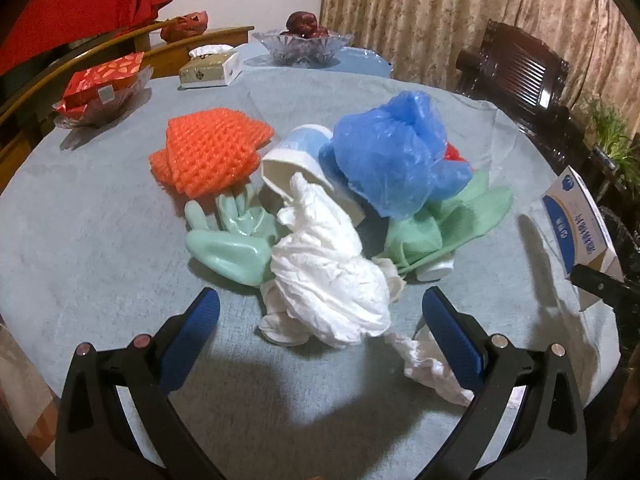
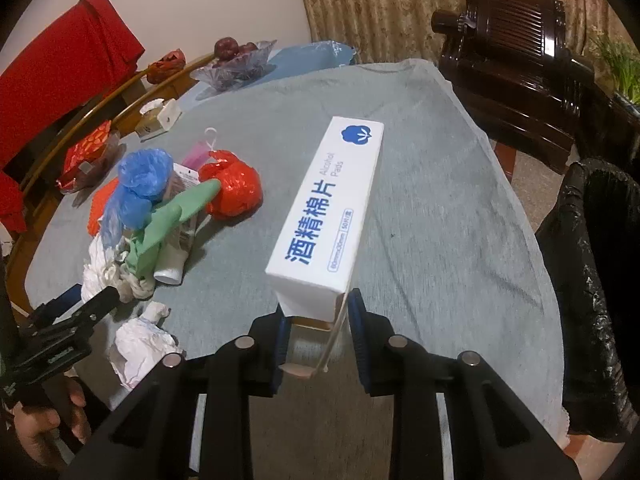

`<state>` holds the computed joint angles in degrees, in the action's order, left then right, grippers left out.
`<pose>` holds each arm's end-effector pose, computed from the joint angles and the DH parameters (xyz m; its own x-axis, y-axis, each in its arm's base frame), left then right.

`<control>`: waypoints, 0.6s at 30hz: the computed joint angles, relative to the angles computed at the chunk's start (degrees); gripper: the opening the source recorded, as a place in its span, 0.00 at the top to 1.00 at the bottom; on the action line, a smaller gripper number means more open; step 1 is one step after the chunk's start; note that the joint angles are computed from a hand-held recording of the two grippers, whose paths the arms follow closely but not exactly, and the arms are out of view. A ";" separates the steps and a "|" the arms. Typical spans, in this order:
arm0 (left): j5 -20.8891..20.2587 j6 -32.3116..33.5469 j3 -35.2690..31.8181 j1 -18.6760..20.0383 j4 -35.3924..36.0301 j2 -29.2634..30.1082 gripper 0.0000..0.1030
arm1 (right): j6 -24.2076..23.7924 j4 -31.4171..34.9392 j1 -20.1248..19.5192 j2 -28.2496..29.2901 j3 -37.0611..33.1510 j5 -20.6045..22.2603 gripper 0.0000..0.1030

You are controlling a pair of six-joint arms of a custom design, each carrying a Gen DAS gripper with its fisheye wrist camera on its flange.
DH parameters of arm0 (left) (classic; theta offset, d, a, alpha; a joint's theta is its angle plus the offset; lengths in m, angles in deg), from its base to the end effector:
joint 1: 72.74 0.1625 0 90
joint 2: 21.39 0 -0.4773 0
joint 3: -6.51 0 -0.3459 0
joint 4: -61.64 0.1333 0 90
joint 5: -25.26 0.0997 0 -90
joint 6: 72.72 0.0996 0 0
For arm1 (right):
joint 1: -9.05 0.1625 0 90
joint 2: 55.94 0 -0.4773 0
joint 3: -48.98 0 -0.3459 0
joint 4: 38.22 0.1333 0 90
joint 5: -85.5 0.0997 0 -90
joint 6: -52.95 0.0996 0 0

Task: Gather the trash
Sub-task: 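Grasp the white tissue with the left gripper while the right gripper holds the box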

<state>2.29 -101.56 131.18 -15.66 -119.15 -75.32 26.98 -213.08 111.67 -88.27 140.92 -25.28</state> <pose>-0.0840 -0.5438 0.2194 -0.6835 -0.4267 -0.5923 0.2064 0.6652 -0.7175 0.2503 -0.6697 0.0777 -0.7634 -0.4374 0.4753 -0.5917 0.7687 -0.2430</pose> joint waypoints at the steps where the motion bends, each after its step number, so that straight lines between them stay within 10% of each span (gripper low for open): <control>1: -0.10 0.14 0.01 0.17 -0.17 0.10 0.07 | 0.08 0.14 0.00 0.03 -0.03 0.10 0.73; 9: -2.48 1.03 -0.17 1.00 -0.38 -0.60 0.53 | -0.17 0.72 0.03 0.02 -0.14 0.29 0.72; 18: -1.62 1.88 2.19 -1.97 -2.26 -2.24 0.69 | -0.40 0.08 -0.04 -1.17 1.28 0.70 0.72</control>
